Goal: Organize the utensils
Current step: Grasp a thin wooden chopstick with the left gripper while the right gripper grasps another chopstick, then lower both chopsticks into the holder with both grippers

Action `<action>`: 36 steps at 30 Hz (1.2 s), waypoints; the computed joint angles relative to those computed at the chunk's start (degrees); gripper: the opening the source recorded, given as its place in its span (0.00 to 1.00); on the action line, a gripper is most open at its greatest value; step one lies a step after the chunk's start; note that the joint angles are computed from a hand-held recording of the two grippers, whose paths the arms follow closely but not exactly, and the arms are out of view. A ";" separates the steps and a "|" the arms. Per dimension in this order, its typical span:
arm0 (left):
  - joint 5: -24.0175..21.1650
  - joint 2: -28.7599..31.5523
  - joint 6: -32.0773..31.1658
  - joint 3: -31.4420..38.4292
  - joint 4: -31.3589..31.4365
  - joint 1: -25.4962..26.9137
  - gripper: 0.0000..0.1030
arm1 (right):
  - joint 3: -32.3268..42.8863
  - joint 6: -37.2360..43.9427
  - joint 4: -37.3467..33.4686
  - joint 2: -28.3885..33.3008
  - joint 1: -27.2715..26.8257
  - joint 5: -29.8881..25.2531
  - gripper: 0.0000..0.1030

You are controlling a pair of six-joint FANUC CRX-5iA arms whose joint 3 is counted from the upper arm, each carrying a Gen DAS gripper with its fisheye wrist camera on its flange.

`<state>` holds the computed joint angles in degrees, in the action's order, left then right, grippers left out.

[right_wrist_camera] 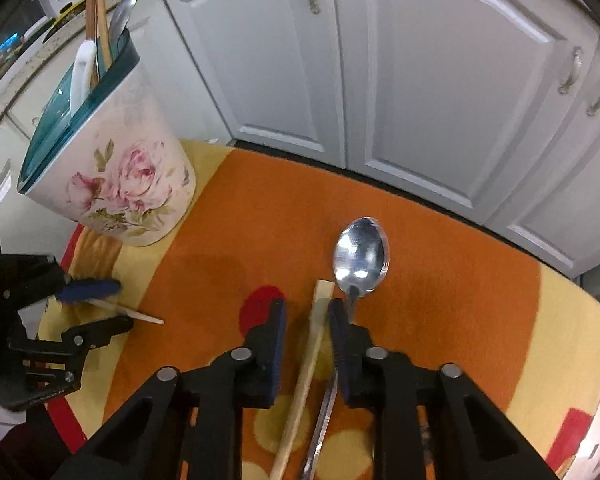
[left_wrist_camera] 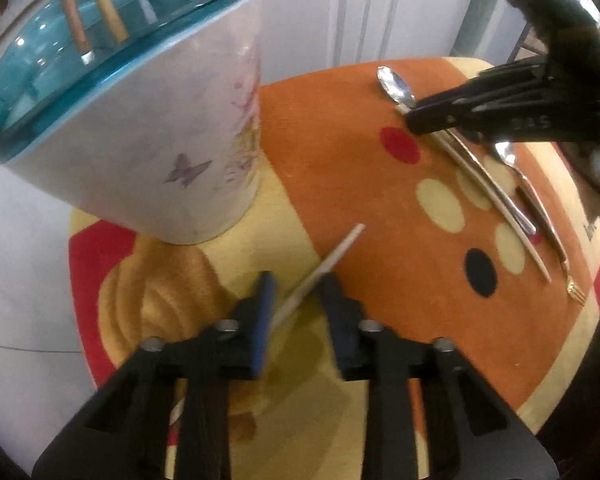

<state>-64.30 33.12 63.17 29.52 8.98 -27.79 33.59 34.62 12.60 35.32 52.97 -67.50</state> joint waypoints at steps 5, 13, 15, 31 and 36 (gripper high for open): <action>-3.21 1.08 1.67 0.66 4.55 0.76 0.05 | -1.11 1.49 -0.29 -0.65 0.49 0.95 0.07; -1.20 -2.10 6.58 -8.34 20.30 5.96 0.05 | -11.00 -4.30 1.89 -8.37 2.45 12.55 0.07; 1.07 -4.32 6.09 -11.95 23.06 6.60 0.05 | -13.86 -6.58 4.14 -10.67 3.41 16.05 0.07; 11.50 -16.42 -1.81 -17.69 38.48 10.89 0.05 | -13.32 -11.84 20.41 -16.31 6.49 24.92 0.07; 12.96 -16.09 -0.39 -13.56 36.68 12.45 0.05 | -5.95 -11.39 26.14 -12.85 5.68 23.67 0.07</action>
